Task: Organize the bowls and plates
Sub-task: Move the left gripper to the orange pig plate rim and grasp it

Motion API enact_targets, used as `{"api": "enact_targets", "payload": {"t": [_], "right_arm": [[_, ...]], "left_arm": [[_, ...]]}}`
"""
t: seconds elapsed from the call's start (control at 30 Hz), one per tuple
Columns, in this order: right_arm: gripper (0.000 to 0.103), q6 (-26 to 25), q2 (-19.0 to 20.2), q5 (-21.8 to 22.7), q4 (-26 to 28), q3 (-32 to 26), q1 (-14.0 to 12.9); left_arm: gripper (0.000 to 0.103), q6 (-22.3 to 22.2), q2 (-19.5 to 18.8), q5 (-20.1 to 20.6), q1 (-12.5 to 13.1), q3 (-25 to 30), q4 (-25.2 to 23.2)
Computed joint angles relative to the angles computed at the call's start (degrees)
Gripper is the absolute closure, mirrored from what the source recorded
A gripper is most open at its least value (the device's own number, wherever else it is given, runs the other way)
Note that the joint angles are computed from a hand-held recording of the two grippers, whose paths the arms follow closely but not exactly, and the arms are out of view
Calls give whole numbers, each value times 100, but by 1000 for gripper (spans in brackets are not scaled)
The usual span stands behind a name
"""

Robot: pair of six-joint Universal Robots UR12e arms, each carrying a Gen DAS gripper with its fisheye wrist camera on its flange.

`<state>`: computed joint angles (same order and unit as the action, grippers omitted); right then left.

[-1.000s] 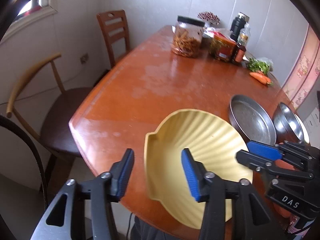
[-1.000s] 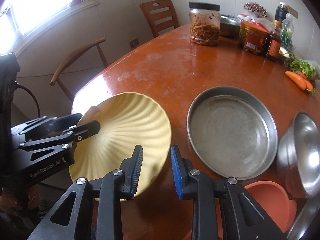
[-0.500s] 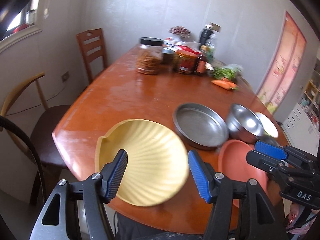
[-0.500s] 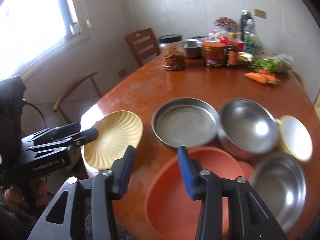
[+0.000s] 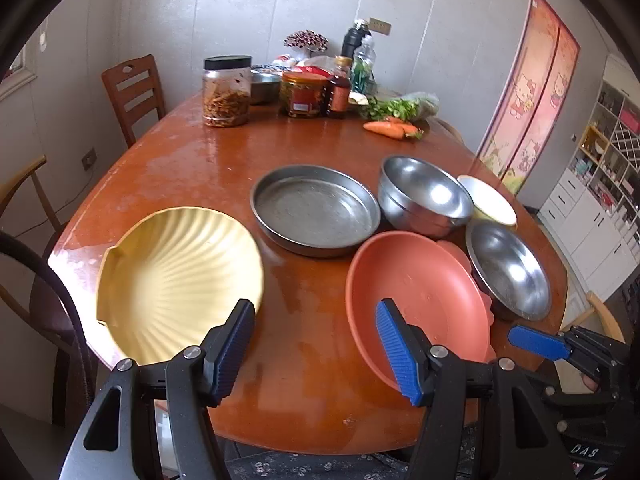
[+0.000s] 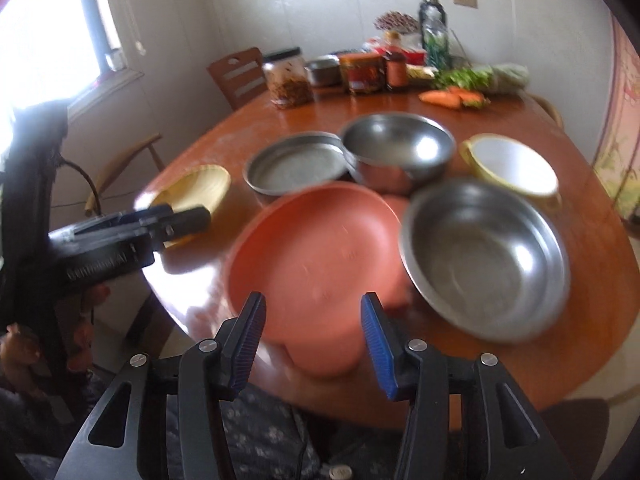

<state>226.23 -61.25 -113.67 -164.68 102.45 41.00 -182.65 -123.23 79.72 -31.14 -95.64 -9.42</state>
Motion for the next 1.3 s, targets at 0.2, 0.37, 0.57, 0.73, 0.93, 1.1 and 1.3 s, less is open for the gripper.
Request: {"api": "enact_targets", "payload": {"t": [0.2, 0.37, 0.57, 0.73, 0.93, 1.1, 1.3], "right_arm": [[49, 453, -32, 73, 11, 126, -45], [49, 771, 14, 159, -18, 149, -118], [49, 910, 81, 231, -110, 117, -215], [52, 699, 182, 87, -1, -8, -222], [65, 427, 265, 123, -39, -87, -221], [68, 305, 283, 96, -24, -121, -190], [69, 185, 285, 36, -82, -151, -147]], "left_arm": [[40, 109, -87, 104, -79, 120, -259], [40, 112, -210, 48, -103, 249, -462], [40, 179, -336, 77, -150, 417, -705], [42, 126, -391, -120, -122, 461, -772], [65, 154, -393, -243, -120, 451, -723], [70, 222, -321, -265, -114, 353, -735], [70, 173, -188, -315, -67, 168, -594]]}}
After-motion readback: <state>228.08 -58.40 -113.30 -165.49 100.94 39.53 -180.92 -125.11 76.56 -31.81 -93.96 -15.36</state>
